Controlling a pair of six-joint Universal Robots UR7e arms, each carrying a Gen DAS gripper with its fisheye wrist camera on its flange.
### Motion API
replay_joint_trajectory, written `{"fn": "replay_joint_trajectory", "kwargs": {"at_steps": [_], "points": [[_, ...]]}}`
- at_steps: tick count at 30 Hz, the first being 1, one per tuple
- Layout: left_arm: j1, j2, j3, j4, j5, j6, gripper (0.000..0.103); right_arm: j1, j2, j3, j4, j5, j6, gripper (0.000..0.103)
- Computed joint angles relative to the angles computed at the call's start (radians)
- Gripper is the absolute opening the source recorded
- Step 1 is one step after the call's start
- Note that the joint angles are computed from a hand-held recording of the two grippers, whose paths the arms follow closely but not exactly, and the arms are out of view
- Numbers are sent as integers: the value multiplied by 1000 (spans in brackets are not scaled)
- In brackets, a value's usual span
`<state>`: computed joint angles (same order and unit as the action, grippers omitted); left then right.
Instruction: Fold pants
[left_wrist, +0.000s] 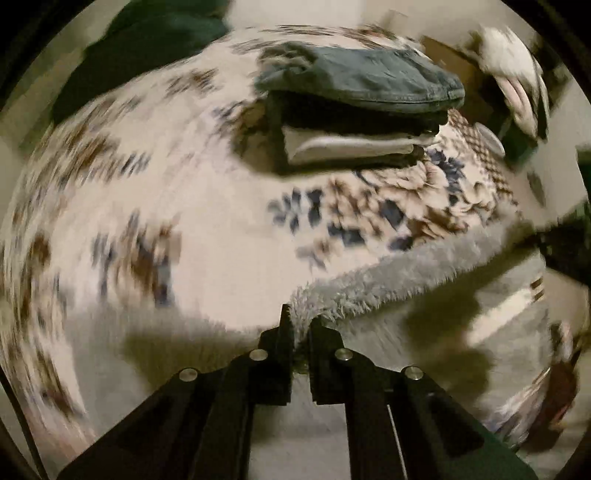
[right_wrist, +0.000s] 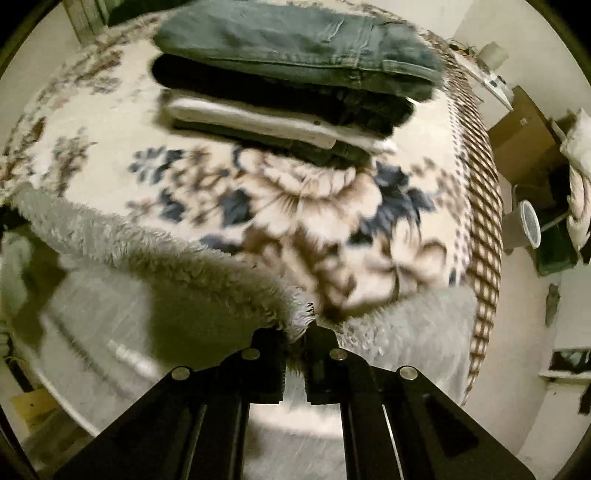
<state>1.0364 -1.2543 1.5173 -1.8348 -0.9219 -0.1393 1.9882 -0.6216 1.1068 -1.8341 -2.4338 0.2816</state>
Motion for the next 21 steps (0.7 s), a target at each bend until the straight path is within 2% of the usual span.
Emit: {"fn": "replay_joint_trajectory", "kwargs": {"at_steps": [2,5,7,11,13,14,15,16,17,18,19,21], "points": [[-25,-98,110,35,-8,-148,4,22,-81,143,-41,24,59,7],[-38,-186,247,90,-38,-323,4,43,-188,355,-69,78,169,8],[-29,-219,332,119,-67,-426,4,32,-226,463,-79,124,219,8],[34,-201,436,110,-70,-500,8,-8,-253,615,-109,207,275,10],[66,-179,440,104,-82,-527,10,-39,-259,654,-129,272,293,17],[78,-176,429,99,-107,-536,10,-52,-265,661,-123,312,311,27],[77,-183,427,84,-116,-541,15,-60,-280,670,-129,352,330,44],[67,-199,429,65,-107,-548,27,-60,-305,690,-168,380,336,55],[53,-212,427,60,-94,-560,35,-57,-344,715,-219,406,355,81],[46,-222,420,55,-96,-566,53,-58,-373,732,-244,415,377,93],[43,-229,414,51,-100,-575,75,-56,-412,753,-283,422,419,93],[39,-240,409,46,-98,-605,95,-58,-474,783,-338,397,519,93]]}}
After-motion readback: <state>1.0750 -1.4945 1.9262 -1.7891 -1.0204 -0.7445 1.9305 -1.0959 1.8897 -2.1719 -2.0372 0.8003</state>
